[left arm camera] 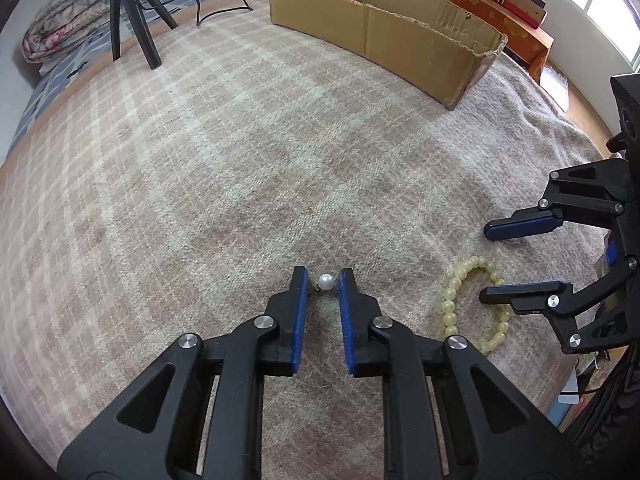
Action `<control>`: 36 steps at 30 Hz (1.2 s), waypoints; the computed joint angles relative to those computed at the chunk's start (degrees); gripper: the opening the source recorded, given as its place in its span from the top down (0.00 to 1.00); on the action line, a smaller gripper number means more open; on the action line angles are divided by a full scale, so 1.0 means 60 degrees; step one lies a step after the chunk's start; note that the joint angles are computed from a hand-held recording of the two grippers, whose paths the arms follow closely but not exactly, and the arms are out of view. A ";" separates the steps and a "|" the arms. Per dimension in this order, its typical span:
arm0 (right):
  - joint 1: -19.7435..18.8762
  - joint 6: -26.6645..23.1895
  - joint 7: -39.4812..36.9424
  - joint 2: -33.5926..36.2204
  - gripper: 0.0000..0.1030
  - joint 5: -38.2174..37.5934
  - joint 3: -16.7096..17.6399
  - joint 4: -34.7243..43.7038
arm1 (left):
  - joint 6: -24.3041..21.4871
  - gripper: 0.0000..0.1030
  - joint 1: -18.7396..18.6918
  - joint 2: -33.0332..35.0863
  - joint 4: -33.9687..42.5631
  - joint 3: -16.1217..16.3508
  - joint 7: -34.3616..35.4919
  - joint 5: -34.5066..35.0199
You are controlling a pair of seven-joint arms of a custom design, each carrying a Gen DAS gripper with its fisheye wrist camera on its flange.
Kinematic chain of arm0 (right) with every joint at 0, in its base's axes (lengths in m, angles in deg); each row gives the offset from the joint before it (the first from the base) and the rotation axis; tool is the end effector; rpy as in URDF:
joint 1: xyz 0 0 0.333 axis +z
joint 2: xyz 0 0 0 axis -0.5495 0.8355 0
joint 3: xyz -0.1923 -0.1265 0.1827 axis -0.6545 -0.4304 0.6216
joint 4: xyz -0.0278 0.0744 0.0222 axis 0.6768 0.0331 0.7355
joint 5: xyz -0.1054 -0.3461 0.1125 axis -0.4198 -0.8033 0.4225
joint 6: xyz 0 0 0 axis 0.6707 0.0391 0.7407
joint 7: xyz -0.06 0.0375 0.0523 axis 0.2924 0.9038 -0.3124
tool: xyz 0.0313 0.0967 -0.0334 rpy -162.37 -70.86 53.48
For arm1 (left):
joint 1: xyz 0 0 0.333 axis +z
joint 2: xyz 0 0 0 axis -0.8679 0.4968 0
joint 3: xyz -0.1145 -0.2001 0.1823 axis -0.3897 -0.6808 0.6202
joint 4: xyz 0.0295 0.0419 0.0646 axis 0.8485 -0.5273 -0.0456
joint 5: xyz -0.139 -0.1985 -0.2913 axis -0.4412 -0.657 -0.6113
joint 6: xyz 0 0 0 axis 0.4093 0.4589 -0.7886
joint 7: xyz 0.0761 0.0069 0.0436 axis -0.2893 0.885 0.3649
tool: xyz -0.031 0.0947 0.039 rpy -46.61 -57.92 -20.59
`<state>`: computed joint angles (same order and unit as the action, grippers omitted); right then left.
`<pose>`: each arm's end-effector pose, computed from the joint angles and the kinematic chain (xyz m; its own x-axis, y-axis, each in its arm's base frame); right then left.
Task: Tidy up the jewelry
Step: 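Close the left tool on the earring while the right tool grips the bead bracelet, then lift and carry the earring and bead bracelet in both tools over the box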
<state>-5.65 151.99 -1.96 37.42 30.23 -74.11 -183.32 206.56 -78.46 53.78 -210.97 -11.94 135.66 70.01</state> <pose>0.3959 0.1430 0.3300 0.5214 -0.8454 -0.1160 -0.7962 -0.4330 -0.4226 0.4446 -0.2833 0.3438 -0.5891 -0.8051 0.0694 -0.7597 0.5226 -0.3868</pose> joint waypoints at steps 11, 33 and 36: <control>0.0160 0.0360 -0.0009 0.0207 0.82 -0.0007 0.0013 0.0034 | 0.0181 0.93 -0.0025 -0.0039 -0.0049 0.0014 -0.0533 0.0245; 0.0345 0.1060 0.1214 -0.0913 0.95 -0.1571 -0.0197 -0.0329 | 0.0593 0.94 -0.0090 -0.1032 -0.0489 0.0044 -0.0043 -0.1102; 0.0221 0.1281 0.1645 -0.1092 0.95 -0.2151 -0.0180 -0.0428 | 0.0667 0.94 -0.0170 -0.1148 -0.0469 0.0036 0.0089 -0.1355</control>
<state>-4.33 159.68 7.91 30.87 17.33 -75.19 -185.89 210.57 -79.48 46.89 -213.78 -11.73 136.20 61.88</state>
